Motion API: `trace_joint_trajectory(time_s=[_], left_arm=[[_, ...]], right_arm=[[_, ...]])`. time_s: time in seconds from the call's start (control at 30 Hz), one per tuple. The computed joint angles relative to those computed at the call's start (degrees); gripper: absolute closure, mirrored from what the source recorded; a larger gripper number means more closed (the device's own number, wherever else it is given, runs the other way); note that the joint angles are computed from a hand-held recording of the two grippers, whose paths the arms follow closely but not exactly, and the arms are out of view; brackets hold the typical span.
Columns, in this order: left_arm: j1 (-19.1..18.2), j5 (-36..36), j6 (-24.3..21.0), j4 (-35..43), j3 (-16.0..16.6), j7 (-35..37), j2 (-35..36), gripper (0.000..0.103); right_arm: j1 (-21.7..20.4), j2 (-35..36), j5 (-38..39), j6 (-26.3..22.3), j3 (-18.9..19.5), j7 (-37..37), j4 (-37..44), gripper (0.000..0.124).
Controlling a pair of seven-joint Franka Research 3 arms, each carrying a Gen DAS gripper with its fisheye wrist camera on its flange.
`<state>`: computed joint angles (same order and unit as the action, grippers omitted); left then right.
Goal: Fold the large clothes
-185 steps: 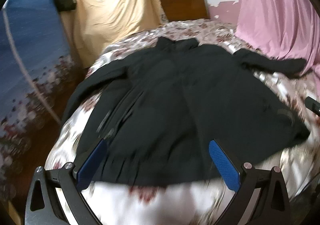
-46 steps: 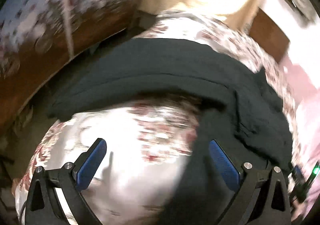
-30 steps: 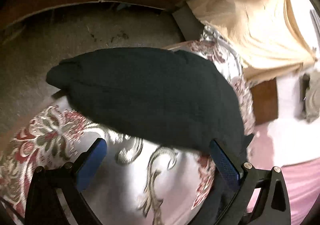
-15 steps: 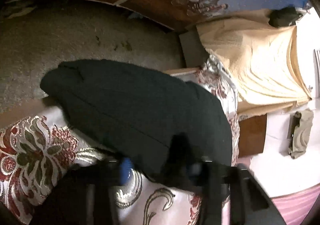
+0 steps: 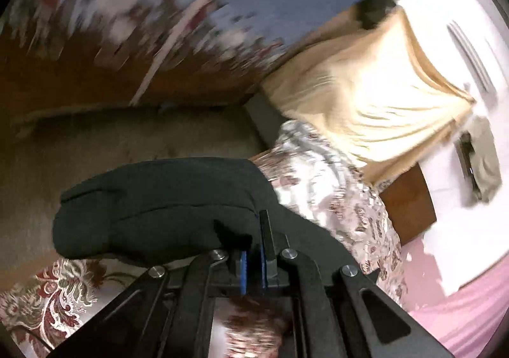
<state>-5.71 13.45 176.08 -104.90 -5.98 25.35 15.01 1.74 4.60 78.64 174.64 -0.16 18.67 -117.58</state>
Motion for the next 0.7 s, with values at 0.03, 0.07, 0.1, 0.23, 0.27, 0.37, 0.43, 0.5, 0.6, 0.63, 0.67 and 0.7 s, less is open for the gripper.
trace_joint_trajectory(time_s=[0.03, 0.07, 0.1, 0.23, 0.27, 0.37, 0.43, 0.5, 0.6, 0.63, 0.67, 0.7], left_arm=[[-0.42, 0.57, -0.59, 0.48, 0.05, 0.19, -0.60, 0.097], [-0.55, 0.79, -1.08, 2.12, -0.67, 1.22, -0.48, 0.097], [-0.37, 0.58, -1.19, 3.54, -1.83, 2.85, -0.45, 0.097], [-3.92, 4.84, -4.13, 10.42, -1.89, 6.65, 0.61, 0.097], [-4.85, 5.87, -4.96, 12.28, -2.07, 7.76, 1.14, 0.097], [-6.97, 7.31, -6.60, 17.12, -3.84, 13.05, 2.96, 0.097], [-8.54, 8.13, -8.54, 20.52, -5.23, 17.97, 4.50, 0.097], [-10.38, 8.48, -11.66, 24.33, -6.65, 23.82, 6.38, 0.097], [-13.74, 8.93, -15.81, 29.99, -7.48, 30.89, 9.84, 0.097], [-14.51, 8.42, -16.70, 31.56, -8.08, 33.46, 11.12, 0.097], [-15.01, 7.51, -17.45, 32.96, -8.73, 36.00, 12.30, 0.097], [-15.46, 6.25, -18.82, 34.73, -9.90, 39.40, 13.81, 0.097]], right_arm=[[-0.65, -1.74, -0.02, -1.53, -0.54, -0.16, -1.40, 0.022], [-1.31, -3.78, 2.04, -3.36, -1.25, -2.21, -2.83, 0.022], [-1.73, -5.18, 5.27, -4.97, -2.16, -5.32, -3.63, 0.022], [-2.89, -10.46, 10.53, -6.90, -5.49, -9.89, -8.17, 0.022], [-3.22, -11.48, 11.29, -6.72, -6.19, -10.60, -9.10, 0.022], [-4.42, -13.70, 12.15, -5.81, -7.88, -11.93, -11.35, 0.022], [-5.24, -15.20, 12.43, -5.40, -8.81, -13.74, -12.87, 0.022], [-6.28, -16.59, 13.50, -5.28, -9.88, -18.42, -14.09, 0.022], [-8.07, -18.57, 14.55, -3.93, -10.86, -23.45, -15.45, 0.022], [-8.88, -19.62, 12.86, -4.12, -11.41, -22.43, -16.36, 0.022], [-9.49, -20.02, 13.01, -4.49, -12.26, -22.62, -16.70, 0.022], [-10.03, -20.40, 12.70, -4.63, -12.77, -22.03, -16.95, 0.022]])
